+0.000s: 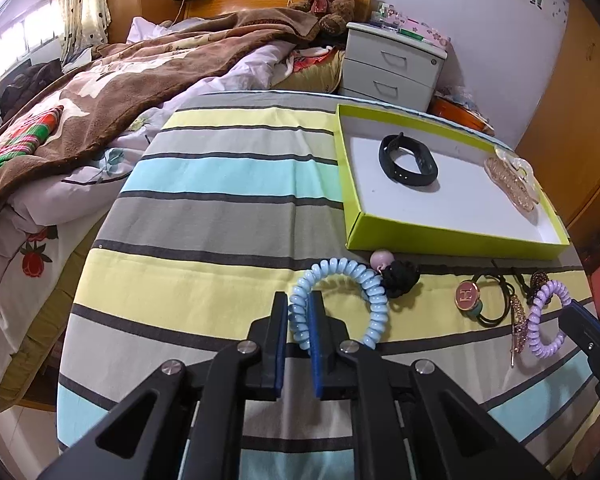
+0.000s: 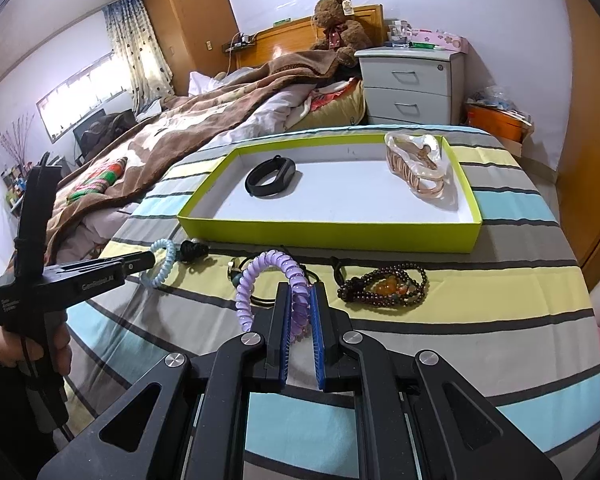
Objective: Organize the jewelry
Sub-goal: 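Grasp the light blue coil hair tie with the left gripper, then carry the blue coil with the left gripper while the right carries the lavender coil into the box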
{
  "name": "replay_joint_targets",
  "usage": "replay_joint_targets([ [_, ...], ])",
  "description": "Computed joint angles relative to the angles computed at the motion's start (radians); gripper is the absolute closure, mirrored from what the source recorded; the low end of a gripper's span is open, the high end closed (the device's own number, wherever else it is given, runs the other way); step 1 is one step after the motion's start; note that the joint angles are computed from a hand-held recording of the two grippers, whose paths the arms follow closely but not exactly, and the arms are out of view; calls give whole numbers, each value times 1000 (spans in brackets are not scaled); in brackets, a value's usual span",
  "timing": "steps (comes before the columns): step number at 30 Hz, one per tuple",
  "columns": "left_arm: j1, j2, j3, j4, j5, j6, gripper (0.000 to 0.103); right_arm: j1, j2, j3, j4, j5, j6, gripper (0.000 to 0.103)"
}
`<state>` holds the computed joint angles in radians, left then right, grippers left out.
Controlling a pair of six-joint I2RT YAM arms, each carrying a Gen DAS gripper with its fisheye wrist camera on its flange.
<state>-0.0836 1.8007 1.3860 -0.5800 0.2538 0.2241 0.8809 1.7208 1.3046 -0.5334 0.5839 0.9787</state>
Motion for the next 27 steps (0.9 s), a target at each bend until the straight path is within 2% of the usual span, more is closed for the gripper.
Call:
replay_joint_targets([
  [16,12,-74,6,-33,33,-8,93,-10,-42,2,-11,24,-14,93],
  [27,-11,-58,110,-77,65,-32,93,-84,-50,56,-35,10,-74,93],
])
